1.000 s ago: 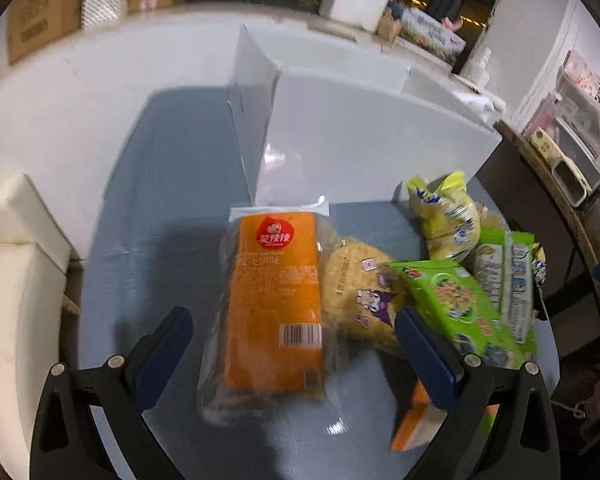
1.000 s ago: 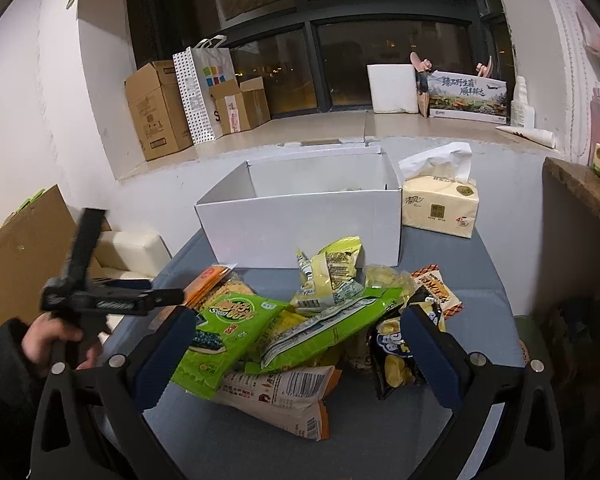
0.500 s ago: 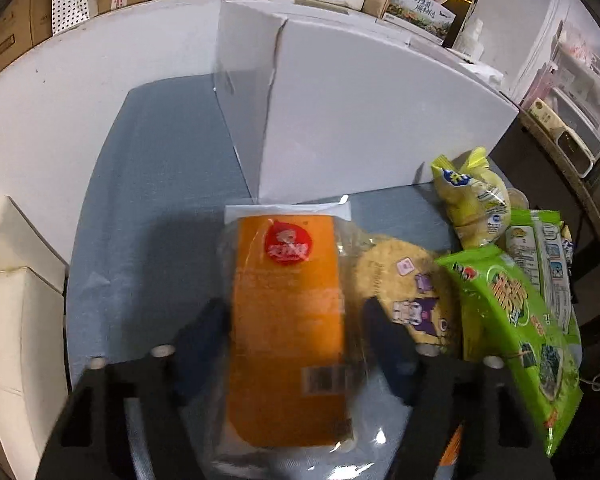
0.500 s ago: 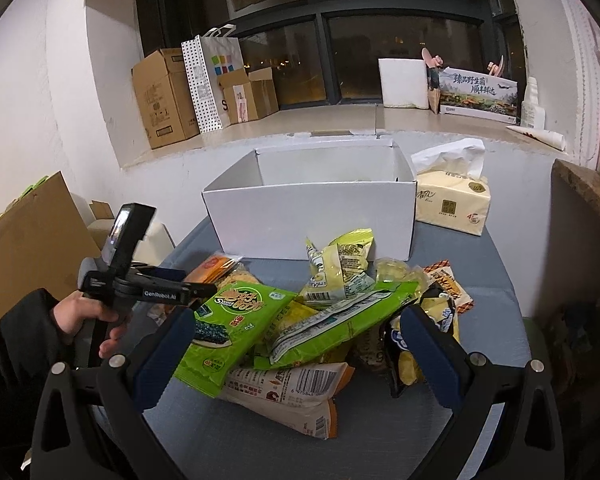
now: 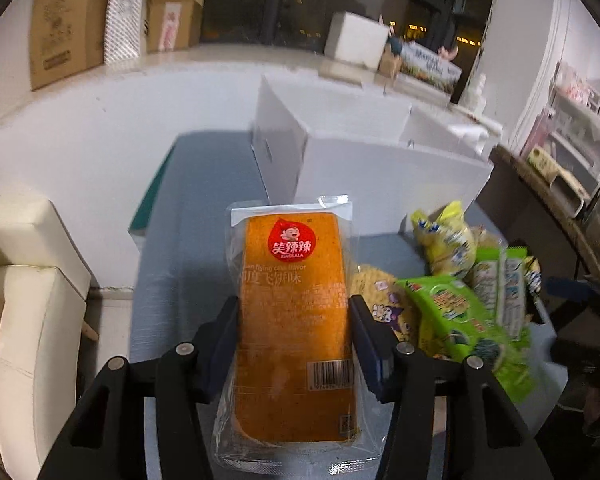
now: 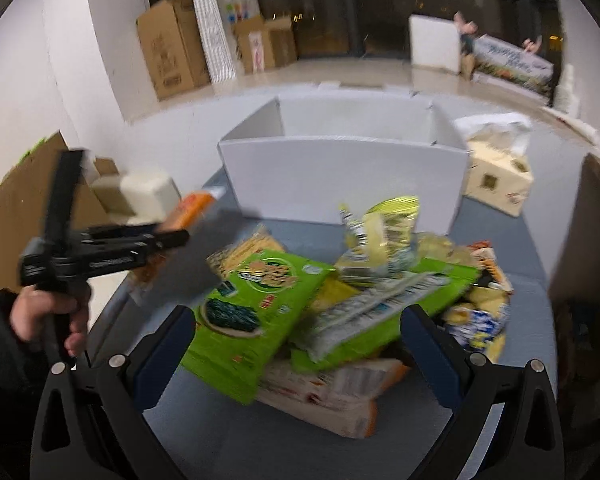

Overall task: Organize snacks
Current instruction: 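Grasp the orange cake pack with the left gripper, then grasp the green seaweed bag with the right gripper while the left gripper holds the orange pack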

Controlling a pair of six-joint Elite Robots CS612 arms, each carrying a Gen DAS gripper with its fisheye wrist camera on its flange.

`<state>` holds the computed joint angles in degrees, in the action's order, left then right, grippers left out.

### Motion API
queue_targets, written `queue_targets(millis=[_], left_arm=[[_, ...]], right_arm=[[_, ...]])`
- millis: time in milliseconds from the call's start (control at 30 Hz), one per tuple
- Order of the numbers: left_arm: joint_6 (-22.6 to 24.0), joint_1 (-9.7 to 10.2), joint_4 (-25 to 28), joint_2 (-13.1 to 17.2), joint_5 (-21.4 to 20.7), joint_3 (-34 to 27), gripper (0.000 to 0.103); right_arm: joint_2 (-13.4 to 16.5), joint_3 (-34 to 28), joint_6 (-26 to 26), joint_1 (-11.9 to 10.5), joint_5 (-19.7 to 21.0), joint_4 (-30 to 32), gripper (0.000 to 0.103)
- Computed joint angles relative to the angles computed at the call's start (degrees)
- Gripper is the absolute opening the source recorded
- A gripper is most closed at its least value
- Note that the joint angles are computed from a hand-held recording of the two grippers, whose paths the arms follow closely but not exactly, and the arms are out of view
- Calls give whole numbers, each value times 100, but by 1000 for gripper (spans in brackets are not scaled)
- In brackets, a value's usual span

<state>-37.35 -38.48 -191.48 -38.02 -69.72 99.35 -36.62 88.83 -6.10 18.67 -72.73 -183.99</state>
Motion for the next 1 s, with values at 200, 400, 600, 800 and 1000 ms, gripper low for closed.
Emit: queue_targets(millis=[200, 400, 600, 800, 1000], left_arm=[[61, -104, -393, -206, 259, 306, 58], [179, -174, -554, -302, 364, 440, 58], [175, -173, -675, -285, 346, 449, 58], [206, -169, -912, -306, 283, 413, 58], [474, -76, -793, -285, 195, -9, 58]], right_arm=[[229, -847, 33, 251, -330, 1504, 103], [537, -1585, 435, 391, -843, 2946, 103], [493, -1424, 519, 304, -444, 2722, 78], [237, -965, 660, 148, -18, 1783, 76], [6, -671, 729, -55, 101, 712, 76]])
